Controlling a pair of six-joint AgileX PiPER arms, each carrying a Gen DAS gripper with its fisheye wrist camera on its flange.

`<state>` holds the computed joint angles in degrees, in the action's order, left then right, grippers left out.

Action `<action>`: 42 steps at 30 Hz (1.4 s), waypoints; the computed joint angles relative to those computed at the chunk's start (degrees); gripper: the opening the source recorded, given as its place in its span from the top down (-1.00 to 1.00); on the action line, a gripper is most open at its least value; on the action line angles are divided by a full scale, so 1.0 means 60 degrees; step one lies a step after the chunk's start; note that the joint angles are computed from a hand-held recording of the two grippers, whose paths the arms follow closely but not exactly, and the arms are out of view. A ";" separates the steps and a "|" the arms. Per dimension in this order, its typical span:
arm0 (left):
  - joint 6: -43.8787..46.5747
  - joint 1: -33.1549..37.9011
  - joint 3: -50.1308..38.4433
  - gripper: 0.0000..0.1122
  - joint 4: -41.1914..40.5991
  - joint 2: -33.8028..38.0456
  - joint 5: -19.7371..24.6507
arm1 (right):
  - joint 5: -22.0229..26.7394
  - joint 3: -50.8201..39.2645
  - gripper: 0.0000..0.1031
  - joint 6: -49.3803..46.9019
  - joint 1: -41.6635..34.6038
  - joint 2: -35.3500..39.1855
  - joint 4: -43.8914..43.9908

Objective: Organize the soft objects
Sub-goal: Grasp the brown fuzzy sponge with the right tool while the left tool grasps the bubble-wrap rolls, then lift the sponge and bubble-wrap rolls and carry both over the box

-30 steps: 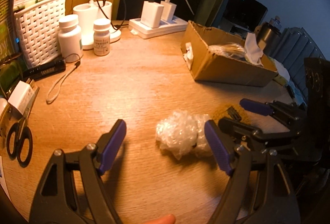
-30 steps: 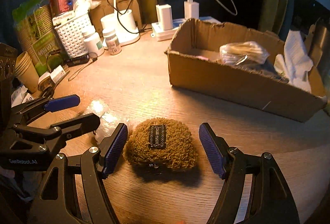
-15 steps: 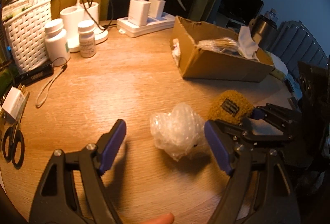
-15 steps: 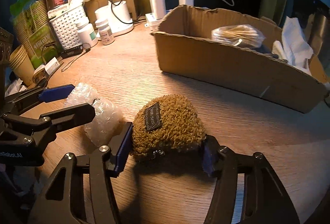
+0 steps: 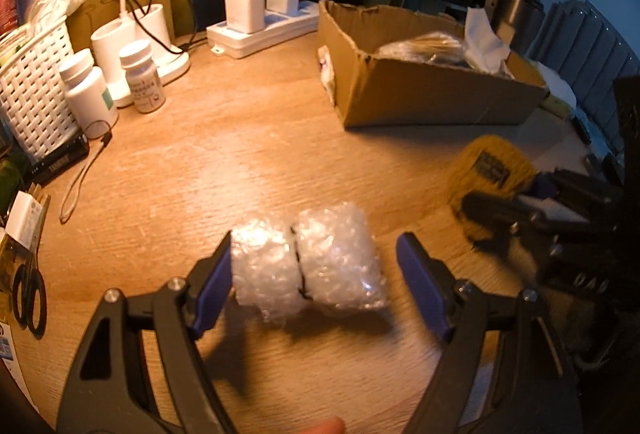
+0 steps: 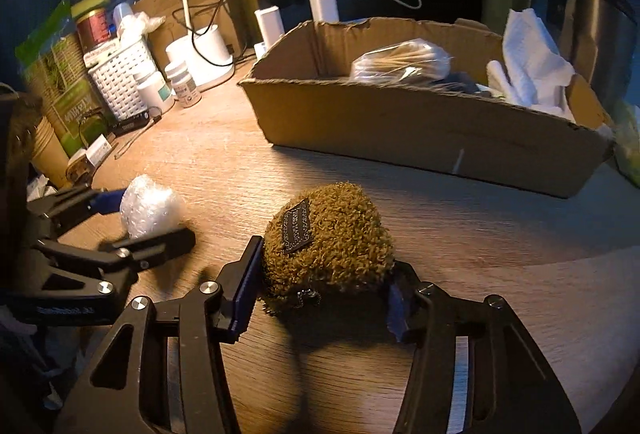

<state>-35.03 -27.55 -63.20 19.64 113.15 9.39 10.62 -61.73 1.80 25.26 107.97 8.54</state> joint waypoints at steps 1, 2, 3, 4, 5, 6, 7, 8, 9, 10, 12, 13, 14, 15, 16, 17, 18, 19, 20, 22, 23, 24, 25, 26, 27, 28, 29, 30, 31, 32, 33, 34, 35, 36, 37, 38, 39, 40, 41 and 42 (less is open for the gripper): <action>0.0008 0.0002 -0.0008 -0.42 0.0000 0.0023 0.0005 | -0.0051 0.0070 -0.07 -0.0377 -0.0069 -0.0061 0.0378; -0.0028 -0.0005 -0.0035 -0.42 0.0033 0.0048 0.0023 | -0.0083 0.0123 -0.07 -0.0758 -0.0133 -0.0113 0.0758; -0.0190 -0.0011 -0.0026 -0.40 0.0183 0.0054 0.0014 | -0.0123 0.0189 -0.07 -0.1308 -0.0214 -0.0182 0.1298; -0.0248 -0.0016 -0.0041 -0.40 0.0243 0.0068 0.0017 | -0.0159 0.0250 -0.07 -0.1674 -0.0262 -0.0231 0.1649; -0.0474 -0.0033 -0.0032 -0.39 0.0461 0.0080 -0.0004 | -0.0181 0.0294 -0.07 -0.2095 -0.0314 -0.0280 0.2051; -0.0790 -0.0063 -0.0052 -0.28 0.0770 0.0107 -0.0002 | -0.0201 0.0341 -0.07 -0.2497 -0.0366 -0.0333 0.2422; -0.1193 -0.0093 -0.0030 -0.13 0.1180 0.0088 0.0031 | -0.0220 0.0385 -0.07 -0.2854 -0.0415 -0.0376 0.2751; -0.1224 -0.0110 -0.0061 -0.13 0.1209 0.0090 0.0079 | -0.0242 0.0444 -0.07 -0.3353 -0.0478 -0.0447 0.3225; -0.0886 -0.0091 -0.0036 -0.12 0.0855 0.0085 -0.0006 | -0.0240 0.0463 -0.07 -0.3781 -0.0529 -0.0479 0.3630; -0.0589 -0.0083 -0.0054 -0.10 0.0579 0.0083 0.0009 | -0.0239 0.0488 -0.07 -0.4061 -0.0566 -0.0513 0.3888; -0.0064 -0.0121 -0.0054 -0.08 0.0075 0.0053 -0.0017 | -0.0255 0.0575 -0.07 -0.4620 -0.0647 -0.0638 0.4400; 0.0313 -0.0123 -0.0065 -0.08 -0.0293 0.0035 -0.0023 | -0.0281 0.0623 -0.07 -0.4954 -0.0685 -0.0687 0.4710; 0.0308 -0.0154 -0.0051 -0.08 -0.0279 -0.0014 -0.0047 | -0.0300 0.0675 -0.07 -0.5330 -0.0733 -0.0725 0.5061; 0.0109 -0.0188 -0.0044 -0.08 -0.0066 -0.0078 -0.0055 | -0.0308 0.0723 -0.07 -0.5610 -0.0777 -0.0786 0.5326; 0.0120 -0.0201 -0.0047 -0.07 -0.0065 -0.0131 -0.0064 | -0.0332 0.0806 -0.07 -0.6209 -0.0841 -0.0853 0.5889; 0.0131 -0.0215 -0.0043 -0.07 -0.0067 -0.0216 -0.0084 | -0.0357 0.0870 -0.07 -0.6426 -0.0879 -0.0941 0.6070; 0.0134 -0.0230 -0.0055 -0.07 -0.0048 -0.0312 -0.0092 | -0.0390 0.0906 -0.07 -0.6533 -0.0895 -0.0994 0.6169; 0.0170 -0.0242 -0.0077 -0.08 -0.0062 -0.0385 -0.0080 | -0.0421 0.0963 -0.07 -0.6749 -0.0915 -0.1052 0.6373; 0.0243 -0.0257 -0.0114 -0.08 -0.0105 -0.0454 -0.0064 | -0.0445 0.1017 -0.07 -0.6942 -0.0945 -0.1131 0.6548; 0.0536 -0.0281 -0.0239 -0.08 -0.0332 -0.0559 -0.0010 | -0.0494 0.1087 -0.07 -0.7315 -0.0987 -0.1228 0.6902; 0.0618 -0.0311 -0.0314 -0.08 -0.0373 -0.0614 0.0009 | -0.0493 0.1102 -0.07 -0.7319 -0.1003 -0.1274 0.6900; 0.0644 -0.0344 -0.0383 -0.08 -0.0369 -0.0643 0.0043 | -0.0488 0.1105 -0.07 -0.7223 -0.1022 -0.1325 0.6797; 0.0625 -0.0381 -0.0457 -0.08 -0.0314 -0.0674 0.0082 | -0.0498 0.1101 -0.07 -0.7053 -0.1019 -0.1356 0.6630; 0.0668 -0.0419 -0.0563 -0.08 -0.0275 -0.0704 0.0122 | -0.0493 0.1091 -0.07 -0.6835 -0.1040 -0.1414 0.6397; 0.0671 -0.0445 -0.0625 -0.08 -0.0218 -0.0726 0.0137 | -0.0503 0.1098 -0.07 -0.6695 -0.1045 -0.1461 0.6247; 0.0637 -0.0476 -0.0687 -0.08 -0.0129 -0.0756 0.0161 | -0.0513 0.1083 -0.07 -0.6464 -0.1045 -0.1500 0.6003; 0.0641 -0.0506 -0.0778 -0.08 -0.0065 -0.0797 0.0172 | -0.0514 0.1058 -0.07 -0.6222 -0.1048 -0.1550 0.5744; 0.0560 -0.0532 -0.0800 -0.08 0.0036 -0.0836 0.0145 | -0.0518 0.1034 -0.07 -0.6033 -0.1057 -0.1608 0.5537; 0.0466 -0.0547 -0.0855 -0.08 0.0152 -0.0849 0.0123 | -0.0512 0.1008 -0.07 -0.5914 -0.1071 -0.1649 0.5396; 0.0256 -0.0566 -0.0938 -0.08 0.0381 -0.0876 0.0107 | -0.0499 0.0974 -0.07 -0.5856 -0.1094 -0.1687 0.5307; 0.0123 -0.0579 -0.1002 -0.08 0.0517 -0.0879 0.0101 | -0.0506 0.0922 -0.07 -0.5618 -0.1107 -0.1709 0.5052; 0.0127 -0.0581 -0.1085 -0.08 0.0519 -0.0869 0.0107 | -0.0512 0.0902 -0.07 -0.5448 -0.1111 -0.1728 0.4874; 0.0207 -0.0579 -0.1231 -0.08 0.0444 -0.0853 0.0140 | -0.0510 0.0854 -0.07 -0.5266 -0.1123 -0.1731 0.4676; 0.0180 -0.0583 -0.1335 -0.08 0.0473 -0.0837 0.0162 | -0.0504 0.0803 -0.07 -0.5112 -0.1142 -0.1739 0.4496; 0.0104 -0.0590 -0.1430 -0.08 0.0564 -0.0825 0.0172 | -0.0501 0.0768 -0.07 -0.4979 -0.1153 -0.1754 0.4342; 0.0063 -0.0601 -0.1562 -0.08 0.0646 -0.0806 0.0201 | -0.0489 0.0703 -0.07 -0.4812 -0.1171 -0.1772 0.4137; 0.0087 -0.0613 -0.1745 -0.08 0.0699 -0.0768 0.0256 | -0.0487 0.0667 -0.07 -0.4826 -0.1193 -0.1778 0.4115; -0.0015 -0.0632 -0.1886 -0.08 0.0864 -0.0740 0.0304 | -0.0486 0.0625 -0.07 -0.4661 -0.1201 -0.1795 0.3913; -0.0090 -0.0653 -0.2075 -0.08 0.1011 -0.0709 0.0379 | -0.0460 0.0538 -0.07 -0.4413 -0.1224 -0.1811 0.3601; -0.0086 -0.0678 -0.2298 -0.08 0.1089 -0.0680 0.0442 | -0.0446 0.0490 -0.07 -0.4340 -0.1246 -0.1830 0.3481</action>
